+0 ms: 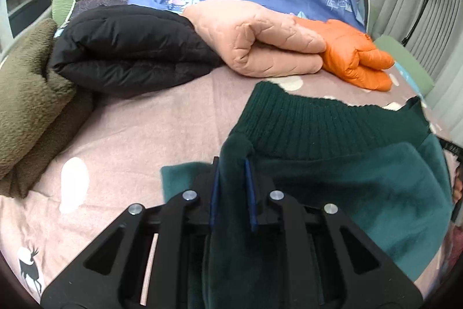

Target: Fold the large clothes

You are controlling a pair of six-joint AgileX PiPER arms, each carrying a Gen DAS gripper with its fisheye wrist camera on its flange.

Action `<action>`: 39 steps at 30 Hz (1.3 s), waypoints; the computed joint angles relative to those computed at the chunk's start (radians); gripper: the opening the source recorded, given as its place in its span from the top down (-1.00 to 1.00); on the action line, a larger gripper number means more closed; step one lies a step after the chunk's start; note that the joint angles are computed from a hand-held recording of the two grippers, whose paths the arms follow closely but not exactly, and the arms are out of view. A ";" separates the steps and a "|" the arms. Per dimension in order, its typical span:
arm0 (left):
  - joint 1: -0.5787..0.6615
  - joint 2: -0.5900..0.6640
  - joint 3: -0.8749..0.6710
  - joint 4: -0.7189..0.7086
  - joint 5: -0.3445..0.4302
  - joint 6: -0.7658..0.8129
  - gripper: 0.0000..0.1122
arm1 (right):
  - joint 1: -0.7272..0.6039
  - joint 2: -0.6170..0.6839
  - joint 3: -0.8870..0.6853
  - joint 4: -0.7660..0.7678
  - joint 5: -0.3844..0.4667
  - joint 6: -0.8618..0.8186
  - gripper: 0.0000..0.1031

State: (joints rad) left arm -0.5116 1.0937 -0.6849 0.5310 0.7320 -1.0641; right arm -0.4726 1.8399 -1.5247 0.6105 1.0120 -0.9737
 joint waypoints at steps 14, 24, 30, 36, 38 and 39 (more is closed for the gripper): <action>-0.117 0.015 -0.215 0.044 0.020 0.082 0.60 | 0.260 -0.319 0.229 -0.090 -0.088 0.168 0.06; -0.030 0.198 -0.075 -0.013 -0.174 0.113 0.47 | 0.438 -0.260 0.360 -0.415 -0.334 0.457 -0.05; -0.033 0.182 -0.043 0.025 -0.216 0.061 0.47 | 0.430 -0.246 0.343 -0.447 -0.324 0.522 -0.25; -0.024 0.166 -0.026 0.013 -0.237 0.069 0.48 | 0.413 -0.461 0.411 -0.271 -0.283 0.418 0.09; -0.027 0.169 -0.028 0.016 -0.236 0.066 0.48 | 0.467 -0.532 0.477 -0.270 -0.321 0.354 0.09; -0.027 0.170 -0.029 0.016 -0.236 0.065 0.47 | 0.507 -0.523 0.499 -0.329 -0.319 0.373 0.09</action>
State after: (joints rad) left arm -0.5387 1.2639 -0.7136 0.5468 0.4961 -0.9988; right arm 0.0340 1.3168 -1.0259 0.2811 0.6931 -0.6007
